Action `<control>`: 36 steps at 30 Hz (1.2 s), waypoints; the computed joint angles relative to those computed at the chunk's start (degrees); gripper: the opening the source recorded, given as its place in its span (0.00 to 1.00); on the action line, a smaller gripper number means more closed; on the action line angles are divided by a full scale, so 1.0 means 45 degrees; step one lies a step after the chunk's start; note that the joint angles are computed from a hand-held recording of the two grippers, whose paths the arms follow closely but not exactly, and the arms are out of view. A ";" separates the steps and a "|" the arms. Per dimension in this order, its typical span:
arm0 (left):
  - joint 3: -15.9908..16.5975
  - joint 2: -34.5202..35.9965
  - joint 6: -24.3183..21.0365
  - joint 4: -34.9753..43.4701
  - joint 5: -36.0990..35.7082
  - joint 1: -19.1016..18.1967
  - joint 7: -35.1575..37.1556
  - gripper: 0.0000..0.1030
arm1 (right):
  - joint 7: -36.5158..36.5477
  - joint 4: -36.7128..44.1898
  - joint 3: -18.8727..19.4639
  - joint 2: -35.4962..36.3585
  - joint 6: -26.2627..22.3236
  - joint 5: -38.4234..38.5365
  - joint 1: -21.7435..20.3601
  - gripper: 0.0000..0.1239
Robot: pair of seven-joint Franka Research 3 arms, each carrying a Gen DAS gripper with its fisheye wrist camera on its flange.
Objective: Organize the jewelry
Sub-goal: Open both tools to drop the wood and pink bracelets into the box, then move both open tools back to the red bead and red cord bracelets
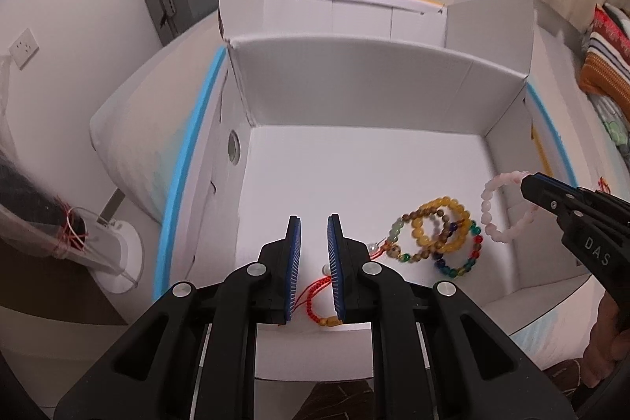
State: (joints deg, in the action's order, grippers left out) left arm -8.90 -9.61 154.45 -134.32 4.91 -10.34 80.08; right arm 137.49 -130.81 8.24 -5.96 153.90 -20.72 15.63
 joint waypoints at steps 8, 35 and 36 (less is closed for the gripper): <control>-0.0169 0.0108 -0.0049 -0.0013 0.0404 0.0096 -0.0453 0.20 | 0.0047 0.0198 -0.0079 0.0330 -0.0212 0.0078 0.0167 0.10; -0.1101 -0.0999 0.0379 -0.0158 0.2963 -0.0450 -0.4043 0.94 | 0.0447 -0.2341 0.0818 -0.3355 0.0295 -0.1083 -0.1752 0.77; -0.1169 -0.0988 0.0381 -0.0098 0.3022 -0.0545 -0.4125 0.94 | 0.0412 -0.2588 0.0848 -0.3682 0.0349 -0.1052 -0.1935 0.77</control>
State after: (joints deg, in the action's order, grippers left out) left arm -14.16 -14.06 156.17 -134.77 18.51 -12.79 61.52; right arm 139.34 -142.45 12.05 -22.53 155.47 -25.45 6.92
